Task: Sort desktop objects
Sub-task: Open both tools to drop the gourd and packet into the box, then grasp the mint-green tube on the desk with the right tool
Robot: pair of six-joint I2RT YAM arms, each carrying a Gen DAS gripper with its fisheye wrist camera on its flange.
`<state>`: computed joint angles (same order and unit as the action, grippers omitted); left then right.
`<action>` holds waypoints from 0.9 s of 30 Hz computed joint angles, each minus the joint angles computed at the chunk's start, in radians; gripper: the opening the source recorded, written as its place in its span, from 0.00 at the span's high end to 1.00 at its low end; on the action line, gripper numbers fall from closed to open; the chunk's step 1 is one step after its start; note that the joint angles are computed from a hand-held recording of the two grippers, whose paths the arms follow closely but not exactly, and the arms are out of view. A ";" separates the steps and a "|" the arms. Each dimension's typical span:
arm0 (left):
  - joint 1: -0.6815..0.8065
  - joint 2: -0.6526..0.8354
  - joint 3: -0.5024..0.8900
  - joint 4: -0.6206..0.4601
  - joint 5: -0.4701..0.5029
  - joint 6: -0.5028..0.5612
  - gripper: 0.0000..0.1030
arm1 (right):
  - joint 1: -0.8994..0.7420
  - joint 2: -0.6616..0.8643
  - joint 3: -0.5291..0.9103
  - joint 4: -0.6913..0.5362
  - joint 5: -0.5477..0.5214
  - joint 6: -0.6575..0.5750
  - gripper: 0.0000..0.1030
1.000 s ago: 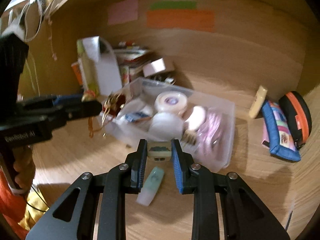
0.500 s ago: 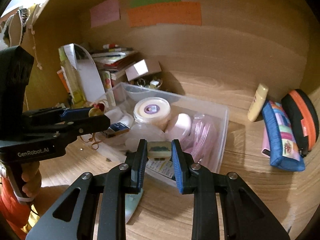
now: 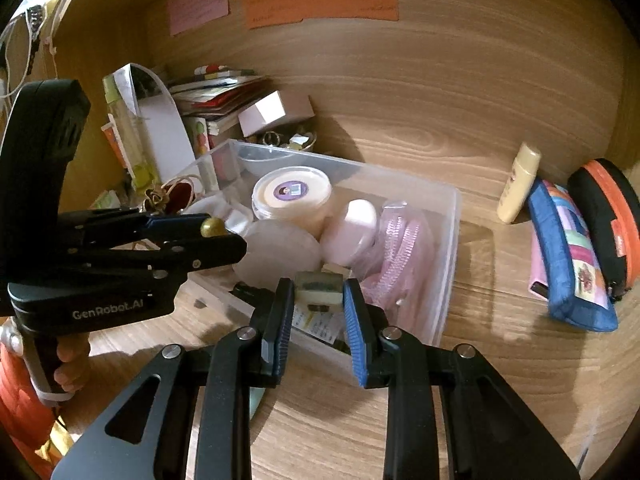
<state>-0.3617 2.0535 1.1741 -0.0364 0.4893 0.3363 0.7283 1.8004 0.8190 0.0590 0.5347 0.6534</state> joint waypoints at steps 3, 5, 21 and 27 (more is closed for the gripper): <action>0.001 -0.019 -0.023 0.012 -0.009 0.007 0.59 | 0.024 -0.024 -0.008 -0.031 0.028 0.023 0.69; 0.012 -0.030 -0.028 -0.004 0.008 0.016 0.59 | 0.045 -0.037 -0.013 -0.051 0.048 0.039 0.56; 0.094 -0.173 -0.199 0.051 0.055 0.073 0.46 | 0.164 0.096 0.066 -0.100 0.012 0.127 0.55; 0.130 -0.175 -0.227 0.043 0.069 0.112 0.36 | 0.154 0.195 0.123 -0.101 -0.044 0.134 0.55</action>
